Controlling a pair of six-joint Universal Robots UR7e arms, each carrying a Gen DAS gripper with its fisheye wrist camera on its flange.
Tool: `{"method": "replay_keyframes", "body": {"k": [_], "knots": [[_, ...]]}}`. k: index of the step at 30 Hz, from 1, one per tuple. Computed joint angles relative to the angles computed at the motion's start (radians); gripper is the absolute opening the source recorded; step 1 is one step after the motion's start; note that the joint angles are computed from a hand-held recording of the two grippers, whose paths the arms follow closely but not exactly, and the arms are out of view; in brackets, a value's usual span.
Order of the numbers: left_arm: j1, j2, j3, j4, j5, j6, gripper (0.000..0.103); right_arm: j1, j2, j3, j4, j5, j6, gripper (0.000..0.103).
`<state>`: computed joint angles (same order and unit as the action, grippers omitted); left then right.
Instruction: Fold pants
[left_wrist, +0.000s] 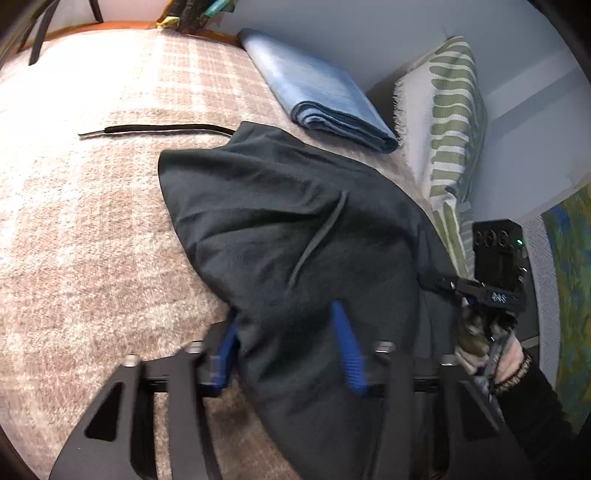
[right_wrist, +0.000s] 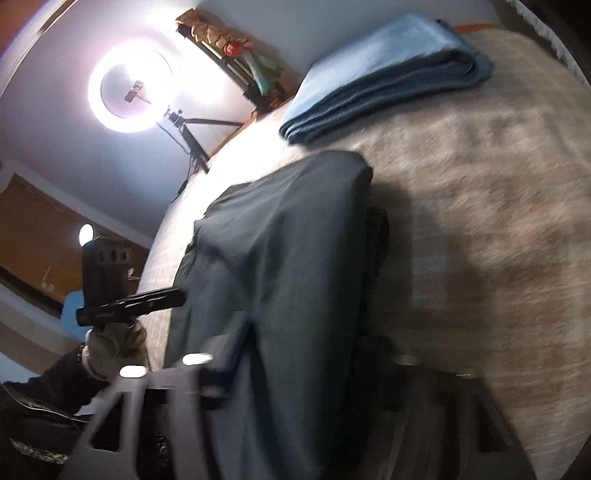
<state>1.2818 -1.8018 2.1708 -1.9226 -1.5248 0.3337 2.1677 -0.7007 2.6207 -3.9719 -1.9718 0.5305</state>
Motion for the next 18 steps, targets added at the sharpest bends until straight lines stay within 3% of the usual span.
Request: {"method": "replay_keyframes", "body": {"k": [2, 5, 12, 18], "knots": [[0.007, 0.008, -0.002, -0.01, 0.0, -0.013, 0.019, 0.032, 0.003, -0.027, 0.046, -0.024, 0.009, 0.035], [0.007, -0.004, 0.003, -0.019, 0.005, 0.005, 0.012, 0.088, -0.021, -0.055, 0.119, -0.08, 0.038, 0.025], [-0.038, -0.056, 0.023, -0.033, 0.011, 0.039, 0.007, 0.203, -0.101, -0.12, 0.375, -0.218, 0.166, 0.021], [-0.086, -0.092, 0.028, -0.038, 0.014, 0.065, 0.007, 0.275, -0.159, -0.179, 0.575, -0.289, 0.235, 0.021]]}}
